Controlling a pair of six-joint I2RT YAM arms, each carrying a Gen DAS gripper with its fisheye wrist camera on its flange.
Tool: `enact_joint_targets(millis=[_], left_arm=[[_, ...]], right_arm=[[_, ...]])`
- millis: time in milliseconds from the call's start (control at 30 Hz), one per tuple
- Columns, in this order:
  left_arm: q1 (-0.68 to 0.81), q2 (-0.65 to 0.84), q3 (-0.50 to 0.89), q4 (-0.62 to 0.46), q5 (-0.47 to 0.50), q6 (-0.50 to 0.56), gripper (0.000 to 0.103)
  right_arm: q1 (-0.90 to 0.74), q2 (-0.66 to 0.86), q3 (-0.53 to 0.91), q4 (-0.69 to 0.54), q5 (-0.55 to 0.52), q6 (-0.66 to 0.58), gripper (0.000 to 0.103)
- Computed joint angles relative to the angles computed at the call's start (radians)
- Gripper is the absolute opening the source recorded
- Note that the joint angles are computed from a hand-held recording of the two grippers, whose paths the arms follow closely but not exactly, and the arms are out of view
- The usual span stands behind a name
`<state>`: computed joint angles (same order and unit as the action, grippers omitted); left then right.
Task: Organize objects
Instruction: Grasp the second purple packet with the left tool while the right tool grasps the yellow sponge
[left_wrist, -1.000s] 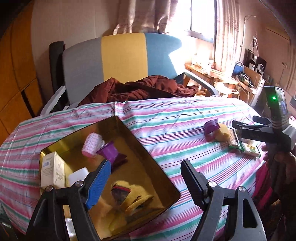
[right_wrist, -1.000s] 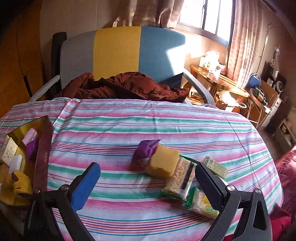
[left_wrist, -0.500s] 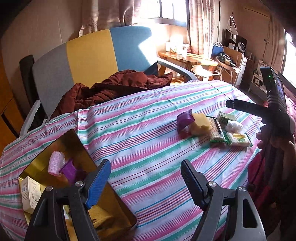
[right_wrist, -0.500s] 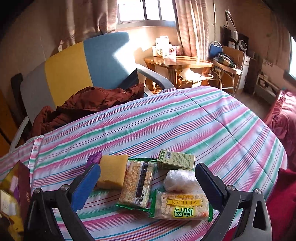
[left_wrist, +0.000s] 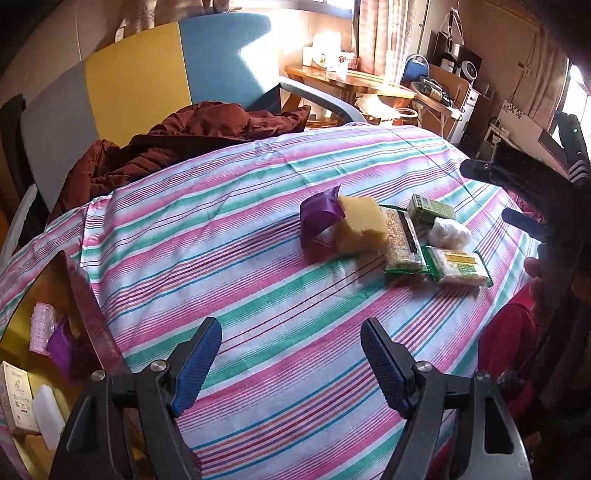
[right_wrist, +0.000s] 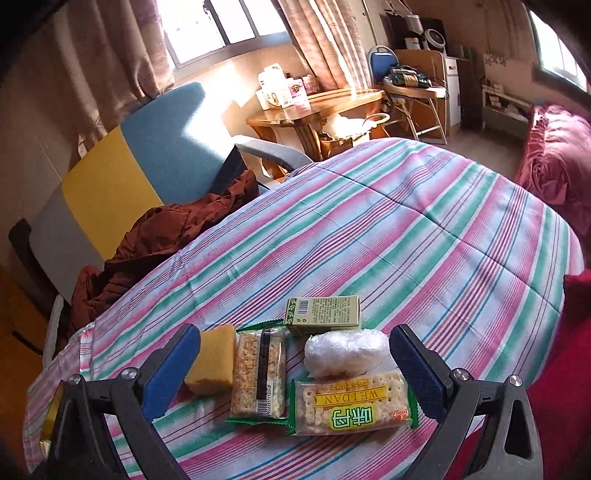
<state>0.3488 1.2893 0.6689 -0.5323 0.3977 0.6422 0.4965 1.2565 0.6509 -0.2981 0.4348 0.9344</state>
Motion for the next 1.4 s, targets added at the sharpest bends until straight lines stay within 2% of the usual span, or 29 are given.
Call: enact_joint_targets(millis=[167,300,600,900,967,1000,1033,1133,1400], left_arm=[[-0.043,0.154,0.078,-0.005,0.012,-0.092,0.077],[-0.074,0.251,0.156,-0.001,0.055,-0.178,0.074],[-0.164,0.503,0.377,0.013,0.141,-0.375,0.074],[-0.238,0.760,0.574,0.011,0.158,-0.512,0.073],[-0.249,0.760,0.561,0.053,0.143,-0.496,0.066],[-0.248,0.761,0.564,0.043,0.149,-0.477,0.055],[-0.238,0.763,0.570,0.024,0.173,-0.460,0.048],[-0.213,0.711,0.528,0.039,0.146,-0.411,0.044],[-0.059,0.619,0.442,-0.037,0.100,-0.246,0.043]], right_arm=[[-0.013,-0.019,-0.018,0.018,-0.027,0.006,0.103],[-0.014,-0.004,-0.014,0.024,-0.062,-0.008,0.103],[-0.013,0.044,0.004,0.033,-0.100,-0.033,0.103],[-0.007,0.094,0.031,0.028,-0.118,-0.060,0.103],[-0.008,0.106,0.037,0.026,-0.121,-0.063,0.103],[-0.008,0.111,0.039,0.025,-0.122,-0.065,0.103],[-0.007,0.117,0.043,0.021,-0.120,-0.068,0.103],[-0.005,0.128,0.050,0.016,-0.120,-0.076,0.103],[0.014,0.167,0.077,0.004,-0.122,-0.111,0.103]])
